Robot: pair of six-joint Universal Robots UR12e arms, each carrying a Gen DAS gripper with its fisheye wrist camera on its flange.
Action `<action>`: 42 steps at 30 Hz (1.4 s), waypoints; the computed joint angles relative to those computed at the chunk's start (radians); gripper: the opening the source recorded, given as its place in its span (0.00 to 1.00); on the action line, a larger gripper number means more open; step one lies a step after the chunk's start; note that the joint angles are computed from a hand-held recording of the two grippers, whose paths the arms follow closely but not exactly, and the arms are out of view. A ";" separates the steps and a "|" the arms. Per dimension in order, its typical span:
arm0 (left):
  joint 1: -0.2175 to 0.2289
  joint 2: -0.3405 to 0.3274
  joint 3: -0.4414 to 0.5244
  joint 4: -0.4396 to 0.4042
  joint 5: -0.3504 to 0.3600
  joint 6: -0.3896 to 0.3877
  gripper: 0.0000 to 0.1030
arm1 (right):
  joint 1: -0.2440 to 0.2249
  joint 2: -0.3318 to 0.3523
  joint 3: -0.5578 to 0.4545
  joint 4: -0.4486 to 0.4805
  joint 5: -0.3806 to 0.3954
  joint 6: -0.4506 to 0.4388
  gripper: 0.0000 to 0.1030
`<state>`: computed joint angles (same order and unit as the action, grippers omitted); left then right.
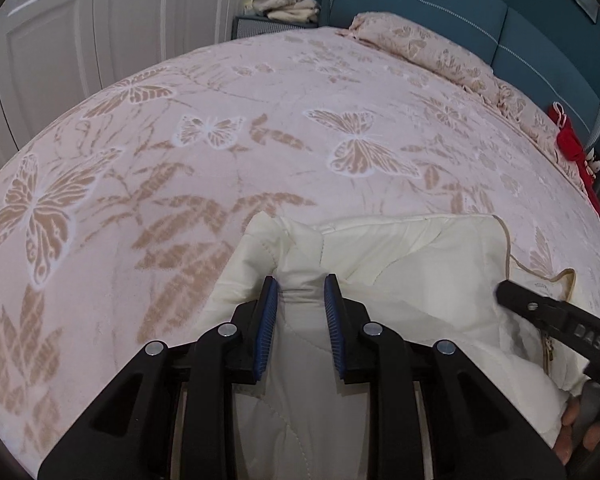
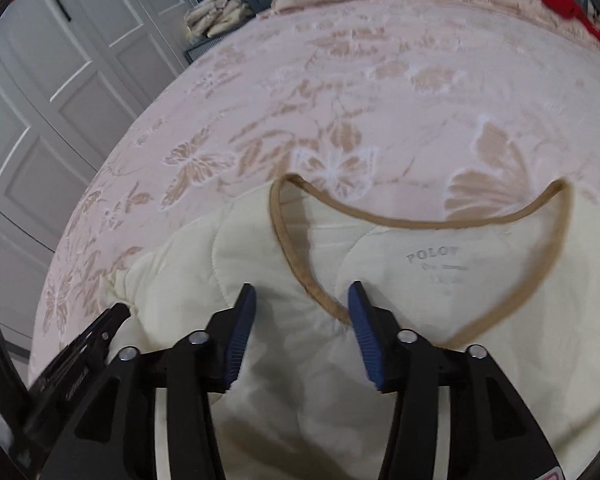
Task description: Fold large clothes
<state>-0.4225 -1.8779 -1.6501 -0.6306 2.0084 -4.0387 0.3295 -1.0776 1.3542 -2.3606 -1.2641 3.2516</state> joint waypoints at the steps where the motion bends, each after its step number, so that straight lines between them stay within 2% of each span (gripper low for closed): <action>1: 0.000 -0.002 -0.003 0.010 0.005 0.001 0.23 | 0.002 0.001 0.004 -0.014 0.004 -0.002 0.48; 2: 0.000 -0.004 -0.003 0.019 0.008 0.002 0.23 | 0.002 -0.002 0.013 -0.031 0.008 -0.013 0.38; 3: -0.002 -0.004 -0.006 0.027 0.012 0.001 0.23 | 0.003 -0.002 0.012 -0.033 0.012 -0.024 0.08; 5: -0.004 -0.004 -0.011 0.040 0.017 0.002 0.23 | 0.001 -0.007 0.022 -0.051 0.040 -0.045 0.08; 8: -0.005 -0.003 -0.019 0.058 0.020 -0.001 0.23 | -0.006 -0.031 0.071 -0.185 0.051 -0.028 0.05; 10: -0.007 -0.005 -0.019 0.059 0.026 0.000 0.23 | -0.010 -0.037 0.088 -0.229 0.049 -0.009 0.04; 11: -0.008 -0.007 -0.016 0.055 0.029 0.003 0.23 | -0.006 -0.034 0.088 -0.223 0.024 -0.011 0.04; 13: -0.010 -0.006 -0.014 0.045 0.037 0.005 0.23 | 0.005 -0.012 0.059 -0.148 -0.023 -0.020 0.04; 16: -0.015 -0.012 -0.001 0.016 0.052 0.006 0.23 | 0.004 0.002 0.031 -0.092 -0.021 -0.002 0.04; 17: -0.016 -0.013 0.002 0.006 0.056 0.007 0.23 | 0.000 -0.003 0.034 -0.097 -0.017 0.015 0.06; 19: -0.017 -0.015 0.005 0.000 0.061 0.009 0.23 | -0.011 -0.032 0.076 -0.179 -0.029 0.063 0.11; 20: -0.016 -0.013 0.004 0.004 0.059 0.009 0.23 | -0.023 -0.056 0.113 -0.252 -0.043 0.099 0.17; 22: -0.018 -0.007 0.009 0.003 0.062 0.014 0.26 | -0.057 -0.097 0.167 -0.315 -0.021 0.165 0.18; 23: -0.025 -0.001 0.018 -0.013 0.078 0.028 0.30 | -0.081 -0.120 0.192 -0.323 -0.018 0.202 0.18; 25: -0.041 0.006 0.036 -0.022 0.116 0.072 0.32 | -0.117 -0.148 0.215 -0.303 -0.029 0.221 0.19; 26: -0.050 0.008 0.051 -0.014 0.123 0.102 0.37 | -0.135 -0.161 0.223 -0.280 -0.052 0.213 0.24; 27: -0.054 0.007 0.065 -0.007 0.118 0.123 0.43 | -0.149 -0.169 0.227 -0.262 -0.081 0.202 0.34; 29: -0.063 -0.012 0.120 0.021 0.062 0.171 0.71 | -0.167 -0.173 0.223 -0.229 -0.122 0.186 0.50; 30: -0.064 -0.024 0.144 0.031 0.024 0.185 0.76 | -0.174 -0.170 0.214 -0.204 -0.143 0.188 0.56; 31: -0.062 -0.046 0.181 0.035 -0.049 0.206 0.83 | -0.179 -0.167 0.212 -0.194 -0.152 0.192 0.56; 32: -0.062 -0.073 0.225 0.024 -0.104 0.221 0.84 | -0.184 -0.163 0.207 -0.185 -0.161 0.198 0.56; 36: -0.074 -0.195 0.396 -0.082 -0.198 0.286 0.84 | -0.194 -0.140 0.197 -0.168 -0.166 0.180 0.56; 37: -0.075 -0.220 0.429 -0.107 -0.221 0.292 0.84 | -0.195 -0.138 0.196 -0.164 -0.163 0.171 0.53; 38: -0.074 -0.253 0.472 -0.144 -0.261 0.297 0.84 | -0.191 -0.135 0.196 -0.165 -0.169 0.160 0.45; 39: -0.071 -0.278 0.504 -0.177 -0.296 0.302 0.83 | -0.189 -0.130 0.197 -0.173 -0.169 0.142 0.31; 40: -0.072 -0.293 0.523 -0.200 -0.313 0.302 0.76 | -0.186 -0.130 0.200 -0.177 -0.168 0.133 0.24; 41: -0.071 -0.318 0.552 -0.235 -0.341 0.309 0.68 | -0.185 -0.128 0.204 -0.188 -0.165 0.126 0.10; 42: -0.073 -0.331 0.567 -0.252 -0.361 0.309 0.64 | -0.186 -0.128 0.208 -0.197 -0.158 0.122 0.02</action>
